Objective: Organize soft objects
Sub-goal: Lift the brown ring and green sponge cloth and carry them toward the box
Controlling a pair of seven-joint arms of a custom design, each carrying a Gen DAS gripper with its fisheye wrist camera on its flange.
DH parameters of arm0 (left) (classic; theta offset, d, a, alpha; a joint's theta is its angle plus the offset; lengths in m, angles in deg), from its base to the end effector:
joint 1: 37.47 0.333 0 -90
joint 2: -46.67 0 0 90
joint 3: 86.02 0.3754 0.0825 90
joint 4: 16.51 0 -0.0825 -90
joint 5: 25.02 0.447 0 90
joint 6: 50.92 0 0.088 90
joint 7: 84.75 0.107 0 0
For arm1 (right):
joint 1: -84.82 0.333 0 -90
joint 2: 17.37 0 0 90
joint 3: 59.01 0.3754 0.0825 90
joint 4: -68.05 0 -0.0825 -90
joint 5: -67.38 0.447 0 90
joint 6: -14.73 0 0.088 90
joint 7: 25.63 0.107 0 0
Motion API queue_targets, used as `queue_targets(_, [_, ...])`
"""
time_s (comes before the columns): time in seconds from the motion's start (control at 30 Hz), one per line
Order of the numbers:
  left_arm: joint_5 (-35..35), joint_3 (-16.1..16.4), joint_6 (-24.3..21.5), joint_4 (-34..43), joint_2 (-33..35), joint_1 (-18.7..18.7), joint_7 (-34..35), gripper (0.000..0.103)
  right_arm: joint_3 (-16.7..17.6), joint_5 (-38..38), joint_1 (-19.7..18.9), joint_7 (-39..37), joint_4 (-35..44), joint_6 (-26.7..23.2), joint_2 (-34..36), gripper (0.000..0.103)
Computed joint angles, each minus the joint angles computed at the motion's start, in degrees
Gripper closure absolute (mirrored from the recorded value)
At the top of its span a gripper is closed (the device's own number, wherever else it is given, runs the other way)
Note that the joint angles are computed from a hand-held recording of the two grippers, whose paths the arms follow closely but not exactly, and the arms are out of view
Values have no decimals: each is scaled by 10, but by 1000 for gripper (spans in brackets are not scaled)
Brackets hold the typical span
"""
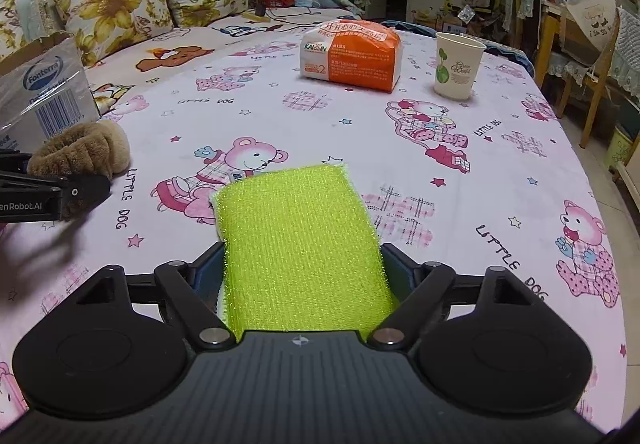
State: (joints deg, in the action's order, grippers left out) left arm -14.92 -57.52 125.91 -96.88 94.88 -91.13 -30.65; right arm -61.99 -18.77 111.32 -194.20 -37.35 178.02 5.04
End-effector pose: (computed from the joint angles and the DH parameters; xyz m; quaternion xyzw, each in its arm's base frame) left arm 0.7140 -0.5039 0.3505 -0.5215 0.7170 -0.3726 0.2742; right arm 0.6430 0.3419 0.3635 -0.6362 0.6272 -0.3093 0.3258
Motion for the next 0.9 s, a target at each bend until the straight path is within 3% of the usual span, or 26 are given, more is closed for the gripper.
queue_targets(0.17, [-9,-33,27,-19,-16,19,34,74,2,-9,7,25,-8,-20,-7,7])
queue_targets(0.57, [-76,-98,96,-83,-65,46,140,75,21,17,5,66,-46,-47,-42,8])
queue_targets(0.9, [-150,-73,161,-148,-104,9,210,75,41,9,12,134,-86,-81,-83,8])
